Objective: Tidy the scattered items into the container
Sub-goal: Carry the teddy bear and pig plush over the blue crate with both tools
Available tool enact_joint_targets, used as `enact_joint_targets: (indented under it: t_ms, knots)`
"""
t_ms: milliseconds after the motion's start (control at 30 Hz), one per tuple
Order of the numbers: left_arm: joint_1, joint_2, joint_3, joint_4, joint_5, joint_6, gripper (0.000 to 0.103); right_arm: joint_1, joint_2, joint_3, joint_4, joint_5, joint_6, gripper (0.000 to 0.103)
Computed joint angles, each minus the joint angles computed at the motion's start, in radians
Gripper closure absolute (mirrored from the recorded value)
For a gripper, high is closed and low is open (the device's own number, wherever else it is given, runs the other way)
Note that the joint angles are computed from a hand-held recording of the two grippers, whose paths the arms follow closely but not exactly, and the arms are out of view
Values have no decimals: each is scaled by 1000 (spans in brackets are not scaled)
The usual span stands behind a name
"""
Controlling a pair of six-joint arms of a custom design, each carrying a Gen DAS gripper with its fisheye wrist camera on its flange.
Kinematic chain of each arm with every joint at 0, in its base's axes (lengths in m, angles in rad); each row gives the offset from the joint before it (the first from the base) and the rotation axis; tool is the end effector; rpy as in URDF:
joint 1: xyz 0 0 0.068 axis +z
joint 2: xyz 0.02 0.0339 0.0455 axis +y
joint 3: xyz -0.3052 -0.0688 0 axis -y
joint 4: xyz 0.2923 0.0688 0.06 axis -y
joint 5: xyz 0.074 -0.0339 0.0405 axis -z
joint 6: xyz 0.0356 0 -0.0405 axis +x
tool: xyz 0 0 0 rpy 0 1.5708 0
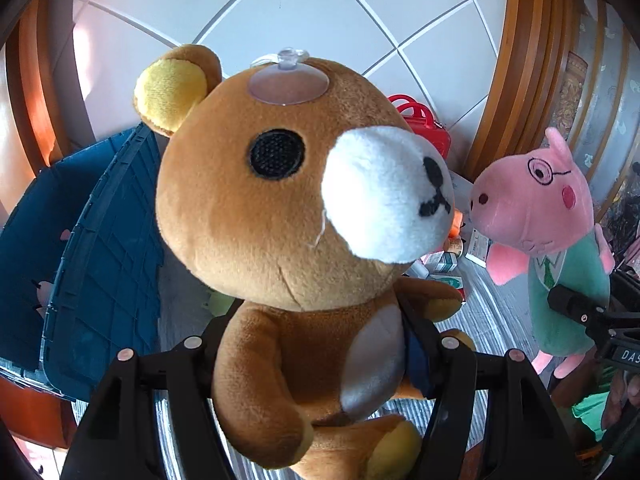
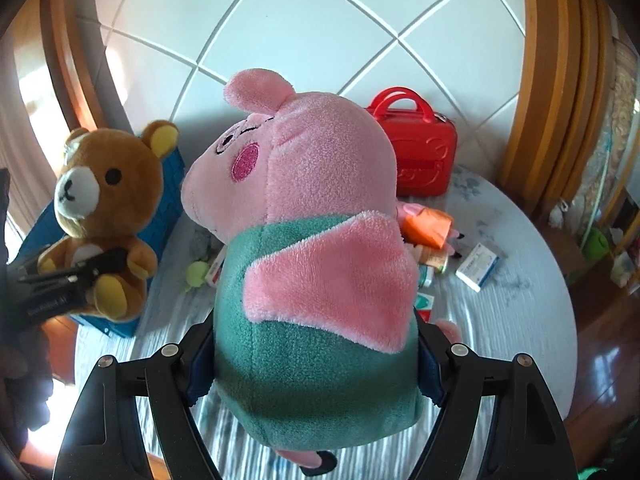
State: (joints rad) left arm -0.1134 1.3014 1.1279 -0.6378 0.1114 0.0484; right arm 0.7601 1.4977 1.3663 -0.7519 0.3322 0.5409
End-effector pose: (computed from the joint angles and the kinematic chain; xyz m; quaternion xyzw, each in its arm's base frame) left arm 0.3099 -0.0393 0.3370 0.0955 0.9226 -0.0637 0.3682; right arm 0.2716 0.2422 0.3559 -0.0462 0.9291 0.0774 0.3588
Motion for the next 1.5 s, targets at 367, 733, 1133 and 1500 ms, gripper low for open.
enact_joint_targets:
  t_ms: [367,733,1133,1500]
  knots:
    - [95,-64,2,-45,70,86,37,70,50,62,-32,64,55,24]
    - [331,-64,60,-88,261,244,37,157,189,263,-86,142,98,24]
    - [588,43,171,-129,455,395,37,236,387,517,-156,182,165,23]
    - [793,147,256,-211,592,551,37,316,609,830,-281,219,207,23]
